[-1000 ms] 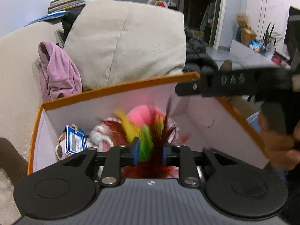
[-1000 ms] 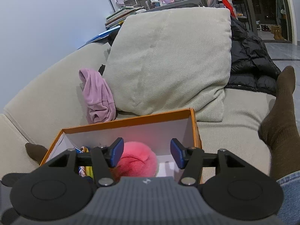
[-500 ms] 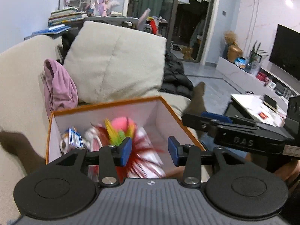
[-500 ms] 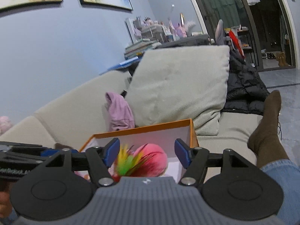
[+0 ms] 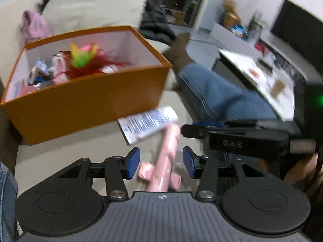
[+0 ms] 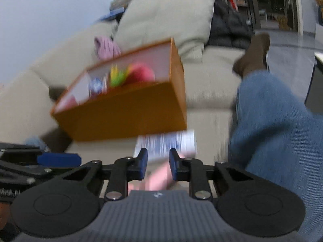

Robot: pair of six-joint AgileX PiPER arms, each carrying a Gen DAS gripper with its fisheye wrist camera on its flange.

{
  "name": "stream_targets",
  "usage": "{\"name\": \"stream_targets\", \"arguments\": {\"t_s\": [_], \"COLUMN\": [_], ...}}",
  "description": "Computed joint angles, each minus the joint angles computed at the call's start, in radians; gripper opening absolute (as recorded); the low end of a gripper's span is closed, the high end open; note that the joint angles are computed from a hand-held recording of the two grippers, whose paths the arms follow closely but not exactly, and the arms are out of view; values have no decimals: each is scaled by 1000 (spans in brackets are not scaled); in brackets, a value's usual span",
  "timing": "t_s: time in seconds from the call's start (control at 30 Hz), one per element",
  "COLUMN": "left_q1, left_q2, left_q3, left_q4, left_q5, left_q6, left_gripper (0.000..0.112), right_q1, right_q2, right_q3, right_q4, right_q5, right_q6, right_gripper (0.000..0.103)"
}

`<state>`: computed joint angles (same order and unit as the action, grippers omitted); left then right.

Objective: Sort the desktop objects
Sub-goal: 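Move both tools down to the pink stick beside the white tube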

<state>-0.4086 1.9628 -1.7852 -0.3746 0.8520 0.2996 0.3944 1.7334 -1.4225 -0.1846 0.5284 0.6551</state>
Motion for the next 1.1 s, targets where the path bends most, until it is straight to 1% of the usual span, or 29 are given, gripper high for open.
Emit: {"name": "stream_targets", "arguments": {"t_s": [0.03,0.1,0.17,0.23,0.3,0.33,0.37,0.47,0.53,0.6,0.63,0.7,0.8,0.87,0.93,1.0,1.03,1.07,1.1], "left_q1": [-26,-78,-108,-116,-120,-113,-104,-73,-38,6,23,56,83,85,90,108,117,125,123], "left_q2": [-7,-4,1,18,49,53,43,39,44,53,52,45,45,53,54,60,66,73,82], "left_q3": [32,73,105,114,87,88,109,121,120,125,135,161,176,166,166,162,160,158,153], "left_q4": [58,197,261,281,313,286,257,190,105,-3,-47,-125,-189,-200,-213,-248,-273,-293,-304], "left_q5": [-35,-74,-98,-105,-68,-66,-71,-78,-64,-48,-44,-44,-33,-24,-17,6,15,27,26], "left_q6": [-20,-82,-101,-108,-151,-139,-127,-125,-118,-111,-110,-113,-109,-113,-113,-111,-104,-104,-112], "left_gripper": [54,54,54,54,50,39,37,36,36,36,36,36,35,35,35,35,34,34,34], "right_q1": [1,-6,-16,-34,-42,-46,-48,-64,-78,-89,-94,-110,-124,-137,-151,-163,-164,-160,-156], "right_q2": [6,13,20,32,36,39,40,52,55,61,64,80,110,133,142,152,154,155,154], "right_q3": [6,30,47,49,44,41,41,32,38,39,40,35,24,25,44,52,54,48,49], "right_q4": [10,39,73,161,205,221,239,336,420,491,528,618,722,825,914,990,1011,999,995], "right_q5": [13,10,14,17,29,30,30,41,37,40,41,53,74,69,50,42,37,33,27], "right_q6": [-1,-15,-38,-107,-139,-157,-173,-247,-313,-362,-384,-446,-506,-561,-597,-638,-653,-640,-639], "right_gripper": [24,24,24,26,26,26,26,26,27,28,31,32,32,32,28,25,21,19,19]}}
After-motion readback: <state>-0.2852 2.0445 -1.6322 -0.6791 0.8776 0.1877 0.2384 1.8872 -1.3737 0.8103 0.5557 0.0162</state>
